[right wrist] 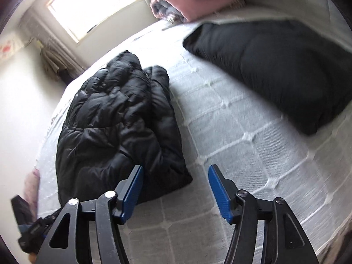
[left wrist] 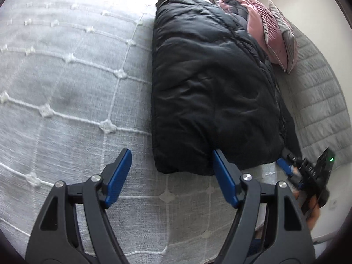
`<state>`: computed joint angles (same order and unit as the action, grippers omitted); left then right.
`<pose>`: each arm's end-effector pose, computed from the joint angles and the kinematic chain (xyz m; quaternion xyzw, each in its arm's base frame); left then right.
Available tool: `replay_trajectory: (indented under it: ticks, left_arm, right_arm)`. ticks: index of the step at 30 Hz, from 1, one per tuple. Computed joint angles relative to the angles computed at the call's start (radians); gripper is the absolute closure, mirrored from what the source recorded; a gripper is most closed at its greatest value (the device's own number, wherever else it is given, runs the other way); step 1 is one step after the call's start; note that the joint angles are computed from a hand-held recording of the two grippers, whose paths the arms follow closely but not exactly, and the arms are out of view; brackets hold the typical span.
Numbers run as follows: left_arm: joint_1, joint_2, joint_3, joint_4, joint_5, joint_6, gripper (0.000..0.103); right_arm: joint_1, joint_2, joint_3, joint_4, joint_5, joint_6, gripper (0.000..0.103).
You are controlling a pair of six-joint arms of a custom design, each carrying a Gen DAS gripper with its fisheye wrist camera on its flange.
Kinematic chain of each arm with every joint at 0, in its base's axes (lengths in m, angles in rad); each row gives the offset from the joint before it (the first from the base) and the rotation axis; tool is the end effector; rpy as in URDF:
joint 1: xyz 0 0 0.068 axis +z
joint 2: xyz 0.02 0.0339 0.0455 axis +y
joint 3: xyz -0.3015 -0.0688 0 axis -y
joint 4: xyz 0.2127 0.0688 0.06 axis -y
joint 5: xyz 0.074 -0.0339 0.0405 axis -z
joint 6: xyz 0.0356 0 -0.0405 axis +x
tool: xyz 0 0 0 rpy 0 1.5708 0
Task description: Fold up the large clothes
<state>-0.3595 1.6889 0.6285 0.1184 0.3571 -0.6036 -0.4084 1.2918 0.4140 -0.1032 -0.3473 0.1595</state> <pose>0.2530 -0.1084 0.1698 -0.0594 0.9356 -0.2906 0.1915 0.1689 -0.0599 0.1887 0.2158 0.9188 0.1285 0.3046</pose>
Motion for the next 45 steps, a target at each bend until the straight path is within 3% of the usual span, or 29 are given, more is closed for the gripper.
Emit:
replay_trajectory:
  ticks: [4,7,9,13,15,20,28,35,40,45]
  left_arm:
    - [0.048,-0.017,-0.006,0.031,0.050,-0.007,0.028]
    - [0.070,-0.019,-0.025,0.088,0.084,-0.031,0.028]
    - [0.087,0.029,-0.027,0.129,0.163,-0.064,0.028]
    - [0.100,0.104,-0.042,0.219,0.230,-0.134,0.026]
    - [0.103,0.128,-0.058,0.283,0.257,-0.174,0.024]
    - [0.072,0.180,-0.089,0.423,0.314,-0.252,0.022]
    - [0.007,0.205,-0.084,0.536,0.229,-0.330,0.016]
    - [-0.020,0.189,-0.106,0.598,0.152,-0.357,0.048]
    - [-0.037,0.173,-0.091,0.577,0.100,-0.339,0.058]
    - [-0.043,0.165,-0.064,0.535,0.077,-0.322,0.062]
  right_arm:
    - [-0.085,0.009,-0.007,0.020,-0.143,0.007,0.040]
    - [-0.138,0.034,-0.019,0.049,-0.255,0.030,0.032]
    - [-0.136,0.093,-0.020,0.075,-0.290,0.055,0.031]
    - [-0.107,0.224,-0.014,0.129,-0.352,0.121,0.029]
    - [-0.101,0.264,-0.016,0.162,-0.361,0.148,0.024]
    - [-0.085,0.323,-0.026,0.225,-0.387,0.217,0.022]
    - [-0.082,0.361,-0.027,0.271,-0.385,0.251,0.020]
    - [-0.076,0.376,-0.031,0.282,-0.379,0.272,0.019]
    - [-0.051,0.396,-0.028,0.311,-0.362,0.287,0.018]
    - [-0.072,0.388,-0.008,0.249,-0.381,0.244,0.018]
